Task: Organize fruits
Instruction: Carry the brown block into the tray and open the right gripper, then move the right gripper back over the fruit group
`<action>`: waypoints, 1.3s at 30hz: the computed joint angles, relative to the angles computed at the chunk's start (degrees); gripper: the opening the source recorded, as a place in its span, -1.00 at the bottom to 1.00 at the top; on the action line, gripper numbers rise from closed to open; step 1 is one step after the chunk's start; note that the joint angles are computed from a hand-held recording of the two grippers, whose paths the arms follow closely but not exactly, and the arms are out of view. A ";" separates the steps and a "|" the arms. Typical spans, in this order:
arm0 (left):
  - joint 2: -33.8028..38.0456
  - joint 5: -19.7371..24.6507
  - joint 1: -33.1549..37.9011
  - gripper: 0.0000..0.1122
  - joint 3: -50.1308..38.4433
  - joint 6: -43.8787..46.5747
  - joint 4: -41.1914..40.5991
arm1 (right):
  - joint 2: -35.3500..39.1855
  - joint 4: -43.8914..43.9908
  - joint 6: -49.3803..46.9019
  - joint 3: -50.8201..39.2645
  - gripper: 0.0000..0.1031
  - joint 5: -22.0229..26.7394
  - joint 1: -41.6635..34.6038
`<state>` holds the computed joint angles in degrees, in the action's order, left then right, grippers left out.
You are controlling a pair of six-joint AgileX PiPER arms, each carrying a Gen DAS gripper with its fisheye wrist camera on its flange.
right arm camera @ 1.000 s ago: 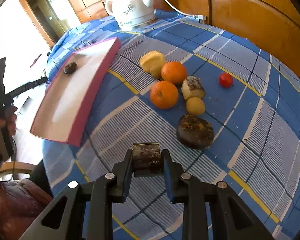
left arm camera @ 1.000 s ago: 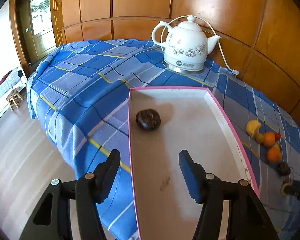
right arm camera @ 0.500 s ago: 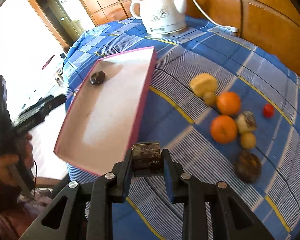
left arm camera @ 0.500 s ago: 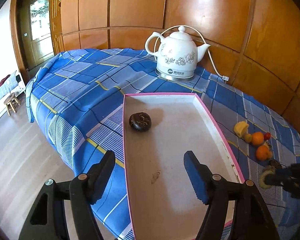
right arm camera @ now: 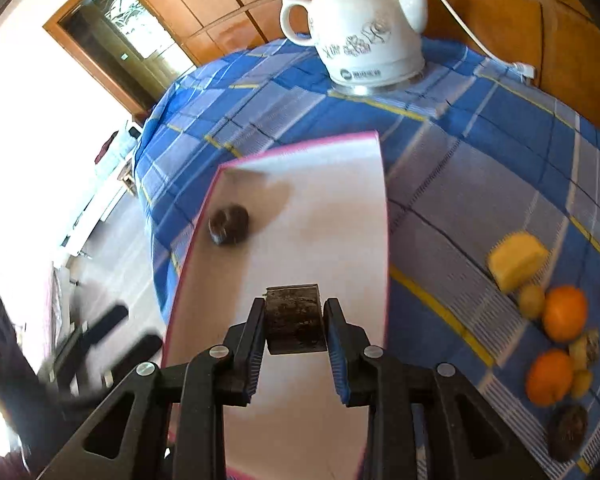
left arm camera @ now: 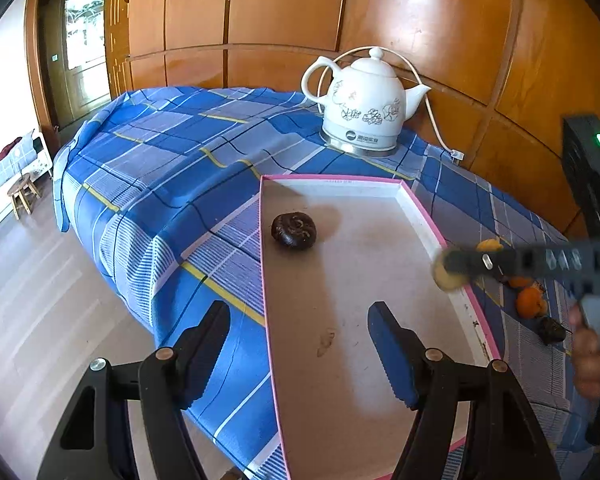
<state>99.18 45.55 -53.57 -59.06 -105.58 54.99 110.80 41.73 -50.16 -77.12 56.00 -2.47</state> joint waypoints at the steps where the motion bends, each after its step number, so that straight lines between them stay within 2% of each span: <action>1: -0.05 -0.29 0.08 0.28 0.30 -0.12 -0.13 | 0.11 -0.01 0.87 -0.42 -0.39 -0.90 0.70; 8: -0.39 -1.38 0.14 0.28 1.60 -1.31 0.15 | -2.37 0.13 0.67 1.92 -0.31 -4.07 -0.04; 25: 1.84 0.29 -2.68 0.28 -3.29 4.77 -1.84 | -12.63 -2.38 -14.11 15.14 -0.28 -8.09 -12.69; 39: 4.54 1.69 -4.79 0.28 -7.78 9.58 -3.42 | -13.82 -3.22 -19.33 15.82 -0.28 -7.92 -22.11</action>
<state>103.72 47.25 -58.36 -66.84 -96.00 51.58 96.99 38.50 -69.49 -61.29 48.08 -24.58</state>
